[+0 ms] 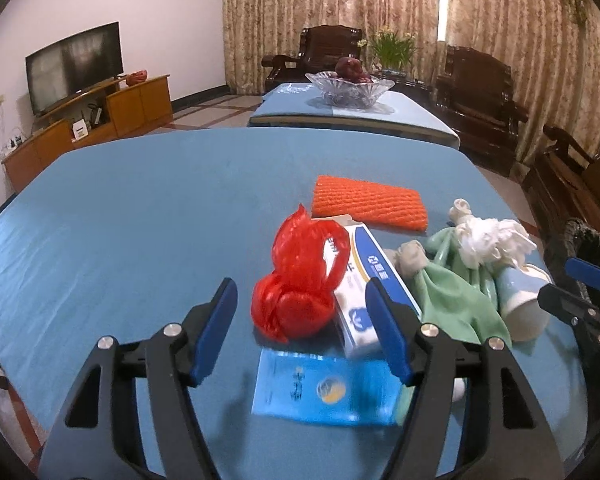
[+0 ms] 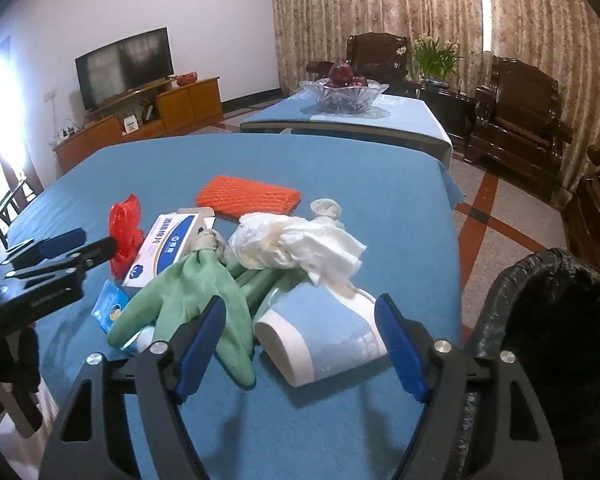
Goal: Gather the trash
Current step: 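Grasp the red plastic bag with the left tool while the right tool grasps the white alcohol-pads box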
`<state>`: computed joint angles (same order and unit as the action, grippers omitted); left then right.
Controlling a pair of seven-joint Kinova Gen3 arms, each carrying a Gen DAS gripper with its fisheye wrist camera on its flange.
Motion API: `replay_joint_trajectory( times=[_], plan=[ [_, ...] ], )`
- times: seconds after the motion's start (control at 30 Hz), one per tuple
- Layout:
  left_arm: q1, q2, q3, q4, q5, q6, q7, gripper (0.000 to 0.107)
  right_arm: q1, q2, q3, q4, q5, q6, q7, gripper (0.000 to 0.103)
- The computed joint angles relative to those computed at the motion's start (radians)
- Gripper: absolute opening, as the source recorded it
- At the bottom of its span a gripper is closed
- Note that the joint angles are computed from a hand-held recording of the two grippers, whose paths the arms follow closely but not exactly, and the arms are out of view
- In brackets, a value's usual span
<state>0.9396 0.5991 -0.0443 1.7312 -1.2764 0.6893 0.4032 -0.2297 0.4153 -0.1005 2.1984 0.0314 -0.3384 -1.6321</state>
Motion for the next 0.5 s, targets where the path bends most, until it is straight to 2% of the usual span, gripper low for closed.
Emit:
replay_joint_trajectory(
  times=[0.13, 0.17, 0.2, 0.27, 0.37, 0.5],
  plan=[
    [-0.035, 0.026, -0.004, -0.025, 0.020, -0.044, -0.039, 0.065, -0.013, 0.009, -0.001, -0.021, -0.001, 0.017, 0.005, 0.075],
    [-0.041, 0.028, -0.009, -0.027, 0.026, -0.059, -0.045, 0.062, -0.016, 0.010, 0.000, -0.023, -0.002, 0.018, 0.006, 0.075],
    [-0.048, 0.029, -0.014, -0.028, 0.034, -0.079, -0.050, 0.048, -0.022, 0.011, 0.004, -0.028, -0.006, 0.022, 0.009, 0.075],
    [-0.060, 0.034, -0.020, -0.031, 0.061, -0.104, -0.068, 0.036, -0.043, 0.013, 0.021, -0.028, -0.024, 0.026, 0.021, 0.075],
    [-0.032, 0.028, -0.071, -0.008, 0.051, -0.143, -0.030, 0.030, -0.050, 0.015, 0.025, -0.026, -0.037, 0.027, 0.027, 0.075],
    [-0.004, 0.007, -0.098, 0.022, 0.034, -0.131, 0.023, 0.026, -0.062, 0.010, 0.028, -0.029, -0.048, 0.028, 0.035, 0.075]
  ],
)
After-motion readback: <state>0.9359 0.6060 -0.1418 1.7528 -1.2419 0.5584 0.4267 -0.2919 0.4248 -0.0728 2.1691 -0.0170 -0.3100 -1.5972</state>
